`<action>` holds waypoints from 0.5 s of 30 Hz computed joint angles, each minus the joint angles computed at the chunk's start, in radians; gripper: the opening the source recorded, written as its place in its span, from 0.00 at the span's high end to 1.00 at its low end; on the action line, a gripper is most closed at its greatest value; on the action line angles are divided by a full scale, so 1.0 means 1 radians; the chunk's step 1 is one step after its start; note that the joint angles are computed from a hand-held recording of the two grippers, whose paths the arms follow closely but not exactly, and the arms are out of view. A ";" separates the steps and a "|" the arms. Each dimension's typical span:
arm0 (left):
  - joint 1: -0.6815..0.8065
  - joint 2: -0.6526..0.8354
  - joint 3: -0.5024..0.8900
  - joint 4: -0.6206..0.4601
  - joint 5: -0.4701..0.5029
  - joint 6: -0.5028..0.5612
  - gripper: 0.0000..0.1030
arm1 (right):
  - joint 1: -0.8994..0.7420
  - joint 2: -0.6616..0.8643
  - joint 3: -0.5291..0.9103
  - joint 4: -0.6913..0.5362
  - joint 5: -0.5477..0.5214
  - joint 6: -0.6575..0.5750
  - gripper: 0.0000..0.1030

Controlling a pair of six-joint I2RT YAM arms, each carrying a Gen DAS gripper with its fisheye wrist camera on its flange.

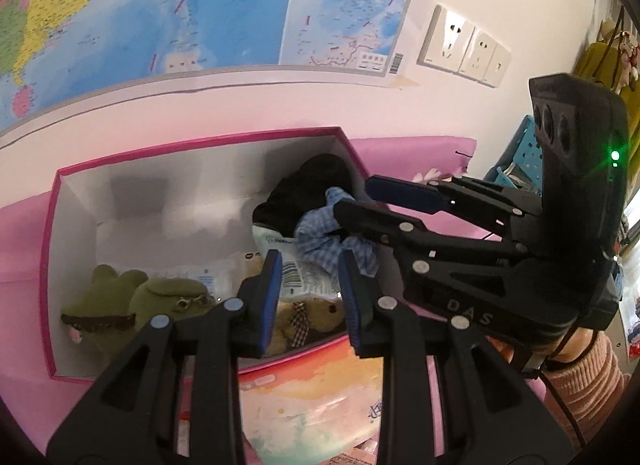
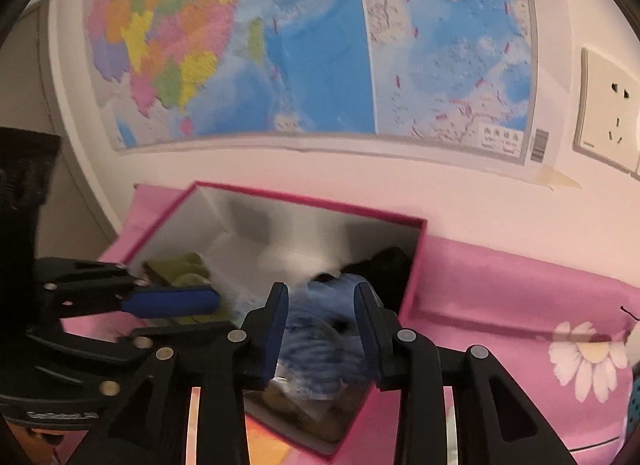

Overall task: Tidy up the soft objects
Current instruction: 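Carry the gingham scrunchie into the pink shoebox and release it, then reach down and grasp the pink floral tissue pack with the right gripper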

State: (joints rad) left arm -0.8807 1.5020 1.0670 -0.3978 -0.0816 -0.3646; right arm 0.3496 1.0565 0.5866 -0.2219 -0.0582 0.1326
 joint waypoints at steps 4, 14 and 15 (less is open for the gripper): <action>-0.006 -0.044 -0.036 0.011 -0.014 -0.001 0.71 | -0.015 -0.027 -0.025 0.004 0.002 0.008 0.66; -0.125 -0.336 -0.230 0.028 -0.044 0.012 0.62 | -0.013 -0.402 -0.119 -0.205 -0.078 0.055 0.62; -0.145 -0.362 -0.245 0.019 -0.046 0.007 0.61 | -0.004 -0.466 -0.129 -0.250 -0.091 0.062 0.60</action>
State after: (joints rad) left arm -1.0254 1.1396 0.8216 -0.3791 -0.1279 -0.3578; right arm 0.3458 0.5908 0.4579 -0.4720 -0.1493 0.1946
